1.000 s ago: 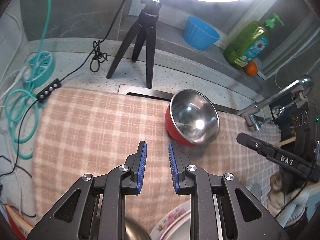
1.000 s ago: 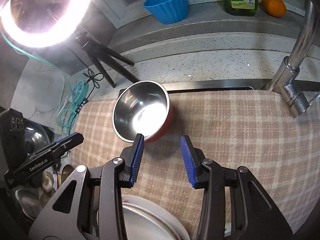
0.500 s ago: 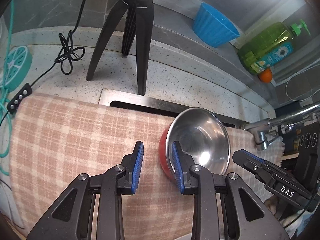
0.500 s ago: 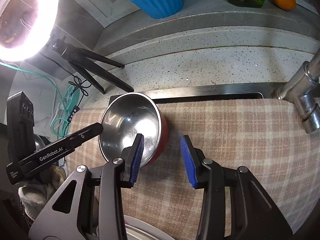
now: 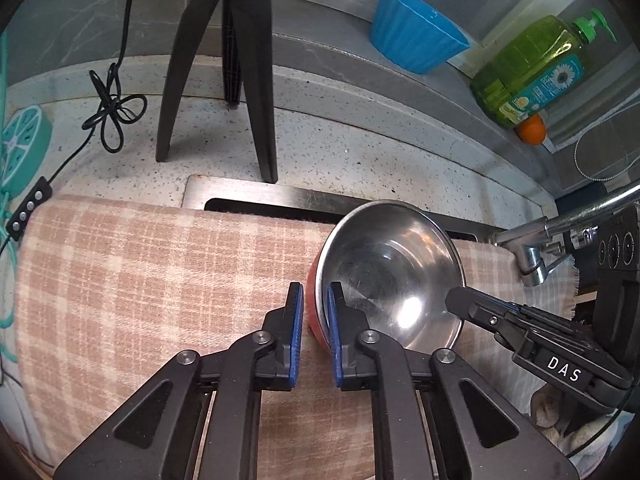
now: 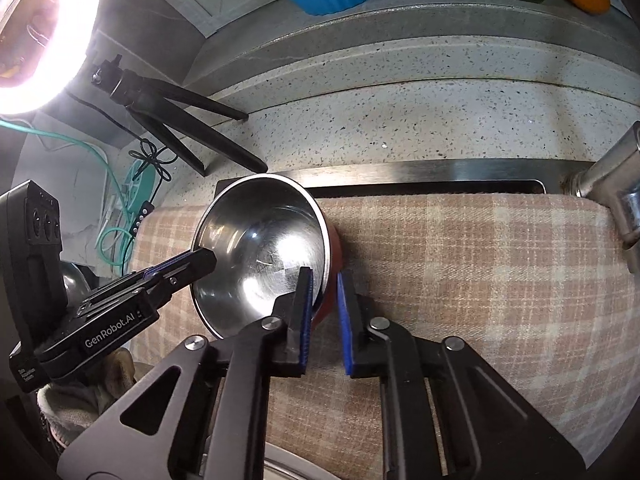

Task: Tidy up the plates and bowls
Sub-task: 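Reach both grippers to the red-exterior steel bowl rim and grasp it, then lift the red steel bowl and lower it into the large steel bowl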

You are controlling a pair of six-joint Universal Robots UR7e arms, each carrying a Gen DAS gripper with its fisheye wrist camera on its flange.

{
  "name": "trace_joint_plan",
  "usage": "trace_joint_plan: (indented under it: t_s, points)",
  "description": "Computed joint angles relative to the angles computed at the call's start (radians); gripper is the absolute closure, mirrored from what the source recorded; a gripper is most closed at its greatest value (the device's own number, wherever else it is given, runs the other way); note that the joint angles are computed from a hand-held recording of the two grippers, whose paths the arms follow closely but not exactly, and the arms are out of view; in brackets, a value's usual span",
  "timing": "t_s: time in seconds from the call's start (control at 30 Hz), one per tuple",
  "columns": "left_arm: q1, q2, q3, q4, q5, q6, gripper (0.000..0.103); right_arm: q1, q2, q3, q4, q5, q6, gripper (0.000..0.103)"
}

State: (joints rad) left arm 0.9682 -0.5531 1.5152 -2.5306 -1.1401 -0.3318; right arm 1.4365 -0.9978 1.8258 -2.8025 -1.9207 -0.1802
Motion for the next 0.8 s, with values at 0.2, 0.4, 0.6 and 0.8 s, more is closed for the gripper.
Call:
trace_joint_plan:
  t_s: [0.2,0.4,0.6,0.8]
  points:
    - [-0.002,-0.006,0.011,-0.006,-0.002,-0.010,0.094,0.009,-0.003,0.008,-0.007,-0.008,0.001,0.093]
    - [-0.015,-0.050,0.065,-0.047,-0.004,-0.009,0.094,0.025,-0.031,0.036,-0.009,0.002,0.004,0.093]
    - [-0.036,-0.133,0.172,-0.127,-0.007,-0.011,0.094,0.053,-0.076,0.093,-0.017,0.023,-0.011,0.093]
    - [-0.064,-0.240,0.324,-0.232,-0.010,-0.017,0.093,0.082,-0.134,0.169,-0.019,0.062,-0.018,0.093]
